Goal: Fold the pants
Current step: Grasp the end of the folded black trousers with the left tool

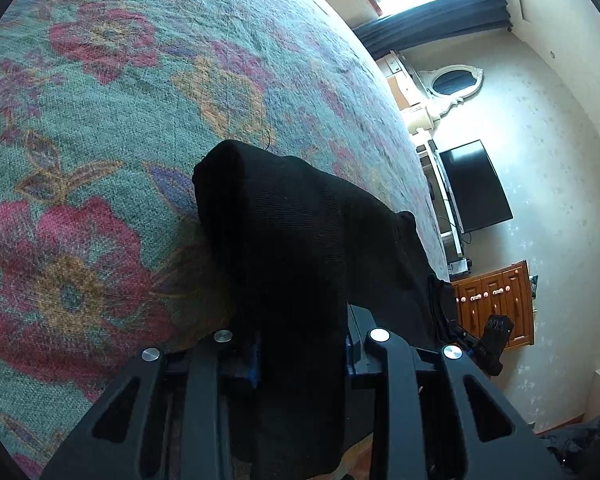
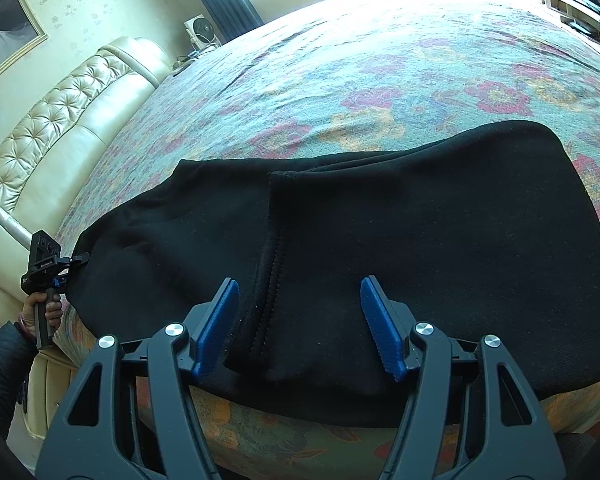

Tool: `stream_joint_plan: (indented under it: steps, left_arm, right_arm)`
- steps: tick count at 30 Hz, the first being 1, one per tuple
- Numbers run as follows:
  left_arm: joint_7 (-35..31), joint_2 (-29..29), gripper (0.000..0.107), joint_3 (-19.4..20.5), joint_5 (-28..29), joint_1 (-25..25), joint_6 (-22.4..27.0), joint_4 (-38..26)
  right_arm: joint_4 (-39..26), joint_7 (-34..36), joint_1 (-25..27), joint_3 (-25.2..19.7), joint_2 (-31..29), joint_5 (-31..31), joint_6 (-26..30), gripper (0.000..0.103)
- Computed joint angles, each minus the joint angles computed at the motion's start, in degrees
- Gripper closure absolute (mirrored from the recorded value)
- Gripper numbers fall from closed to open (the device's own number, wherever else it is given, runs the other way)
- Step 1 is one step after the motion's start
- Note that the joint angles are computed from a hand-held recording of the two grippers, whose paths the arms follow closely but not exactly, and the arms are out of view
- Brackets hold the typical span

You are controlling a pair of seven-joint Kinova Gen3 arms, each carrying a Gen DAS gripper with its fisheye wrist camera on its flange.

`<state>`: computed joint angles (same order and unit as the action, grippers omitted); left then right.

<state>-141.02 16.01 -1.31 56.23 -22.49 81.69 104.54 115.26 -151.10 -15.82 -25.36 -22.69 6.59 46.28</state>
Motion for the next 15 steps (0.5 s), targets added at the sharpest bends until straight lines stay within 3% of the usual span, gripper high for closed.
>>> stream_joint_plan:
  steps: [7, 15]
  left_arm:
    - [-0.9, -2.6, 0.079, -0.7, 2.9, -0.6, 0.4, 0.5]
    - [4.3, -6.6, 0.079, -1.1, 5.2, 1.6, 0.3, 0.3]
  right_arm:
    - [-0.1, -0.7, 0.4, -0.5, -0.9, 0.3, 0.9, 0.04]
    - [0.1, -0.5, 0.8, -0.8, -3.0, -0.6, 2.4, 0.04]
